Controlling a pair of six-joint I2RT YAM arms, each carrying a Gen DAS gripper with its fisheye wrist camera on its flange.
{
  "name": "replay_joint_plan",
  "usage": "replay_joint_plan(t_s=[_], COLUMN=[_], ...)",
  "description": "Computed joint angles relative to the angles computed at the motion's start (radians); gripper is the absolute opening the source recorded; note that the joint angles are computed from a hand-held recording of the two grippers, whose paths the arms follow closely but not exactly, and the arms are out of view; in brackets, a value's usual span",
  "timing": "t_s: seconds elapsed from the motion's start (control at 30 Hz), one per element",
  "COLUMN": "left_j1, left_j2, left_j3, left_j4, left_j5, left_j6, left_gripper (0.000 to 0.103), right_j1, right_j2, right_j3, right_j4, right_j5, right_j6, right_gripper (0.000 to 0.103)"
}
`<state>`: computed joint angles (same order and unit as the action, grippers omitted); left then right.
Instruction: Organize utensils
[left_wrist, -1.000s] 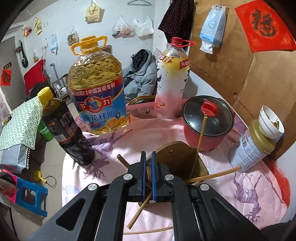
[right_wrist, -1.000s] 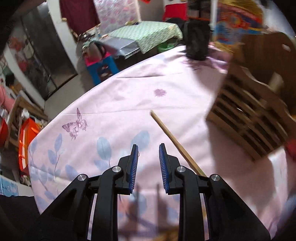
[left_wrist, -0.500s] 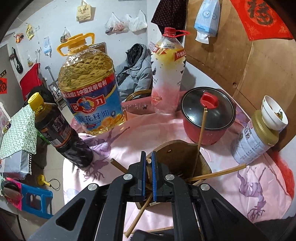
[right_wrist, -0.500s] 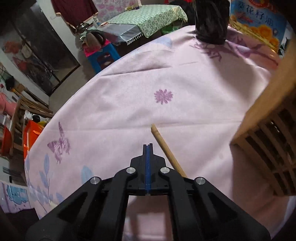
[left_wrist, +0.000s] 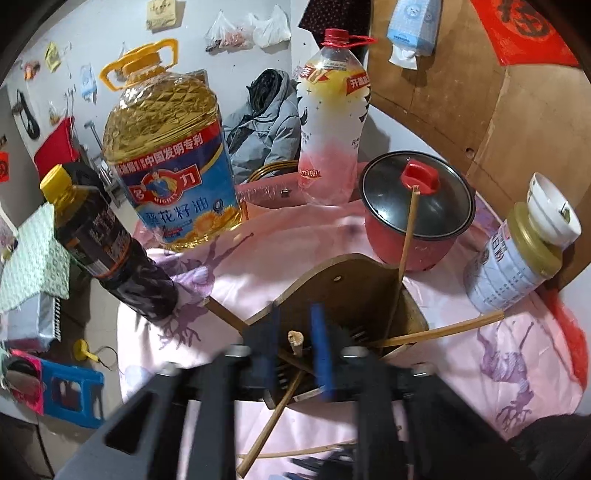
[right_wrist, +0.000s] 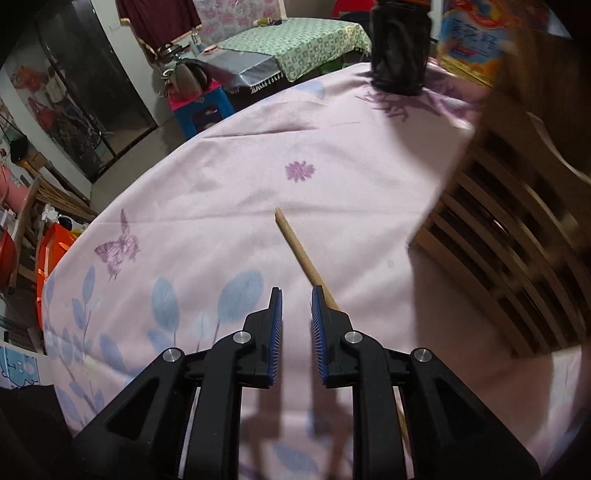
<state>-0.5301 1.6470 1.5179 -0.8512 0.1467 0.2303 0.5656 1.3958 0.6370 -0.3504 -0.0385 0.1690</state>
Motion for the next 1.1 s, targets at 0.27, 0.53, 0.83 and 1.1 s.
replay_joint_plan(t_s=[0.27,0.53,0.83,1.1], left_j1=[0.046,0.108,0.139,0.203], left_j2=[-0.055,-0.060,-0.070,-0.132], left_j3=[0.009,0.023,0.026,0.000], left_j4=[-0.029,-0.048,-0.041,-0.060], left_j5=[0.052,0.095,0.088,0.124], left_j6=[-0.005,-0.016,-0.011,-0.009], left_gripper=[0.042,0.042,0.042,0.044], right_j1=[0.030,0.044,-0.119,-0.668], right_j2=[0.171,-0.084,-0.771,-0.780], right_j3=[0.110,-0.011,-0.007,0.251], right_j4=[0.034,-0.043,-0.483,-0.496], right_j5=[0.033,0.045,0.060,-0.320], right_j6=[-0.011,0.027,0.092,-0.025], right_gripper=[0.030,0.006,0.006,0.005])
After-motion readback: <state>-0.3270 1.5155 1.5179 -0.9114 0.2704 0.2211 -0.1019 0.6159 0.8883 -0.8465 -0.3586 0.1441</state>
